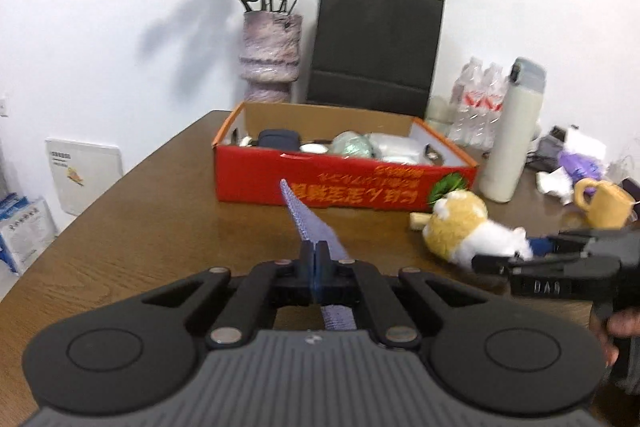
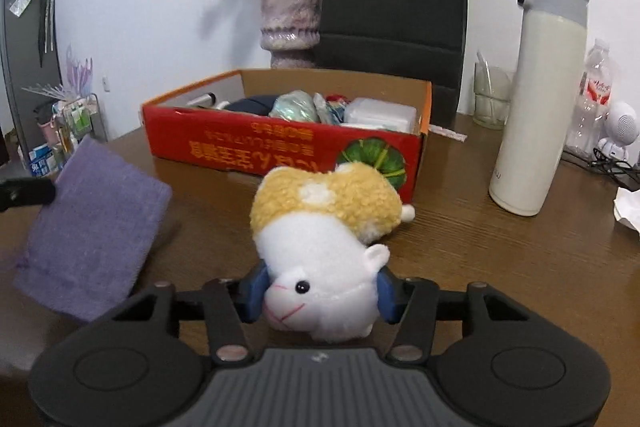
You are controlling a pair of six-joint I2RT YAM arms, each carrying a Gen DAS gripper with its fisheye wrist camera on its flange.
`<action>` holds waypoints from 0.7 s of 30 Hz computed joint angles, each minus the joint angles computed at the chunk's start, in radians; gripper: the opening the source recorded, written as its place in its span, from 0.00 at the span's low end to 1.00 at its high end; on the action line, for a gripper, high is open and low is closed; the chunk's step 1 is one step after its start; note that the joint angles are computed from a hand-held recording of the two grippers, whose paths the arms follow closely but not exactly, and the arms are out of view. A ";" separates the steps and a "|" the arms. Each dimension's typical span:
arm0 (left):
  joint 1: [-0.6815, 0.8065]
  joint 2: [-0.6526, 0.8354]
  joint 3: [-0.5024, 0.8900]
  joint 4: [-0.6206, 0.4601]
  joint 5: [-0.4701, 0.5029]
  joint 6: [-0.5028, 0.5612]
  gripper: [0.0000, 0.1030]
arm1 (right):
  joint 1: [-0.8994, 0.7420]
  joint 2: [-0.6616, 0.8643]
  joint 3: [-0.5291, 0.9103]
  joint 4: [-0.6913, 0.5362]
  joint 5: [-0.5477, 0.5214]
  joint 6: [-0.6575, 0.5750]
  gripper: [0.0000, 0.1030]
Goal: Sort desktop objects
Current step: 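Pinch the purple pouch with the left tool while the right tool grasps the plush hamster, then carry the pouch with the left tool while the right tool carries the hamster into the box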
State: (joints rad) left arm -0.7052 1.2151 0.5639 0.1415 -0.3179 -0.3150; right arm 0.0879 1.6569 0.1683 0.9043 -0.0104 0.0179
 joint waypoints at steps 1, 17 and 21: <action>0.011 -0.011 0.007 -0.008 0.036 -0.003 0.01 | 0.021 -0.036 -0.032 0.014 0.016 0.012 0.49; 0.134 0.043 0.246 0.046 0.207 0.163 0.01 | 0.201 -0.467 0.080 -0.393 0.197 0.054 0.49; 0.225 0.203 0.465 0.003 0.283 0.201 0.01 | 0.140 -0.302 0.287 -0.439 0.124 0.028 0.49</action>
State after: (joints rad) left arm -0.4800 1.4183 1.0292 0.1448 -0.0345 -0.1140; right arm 0.2280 1.3546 0.4555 0.4650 0.1137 0.0460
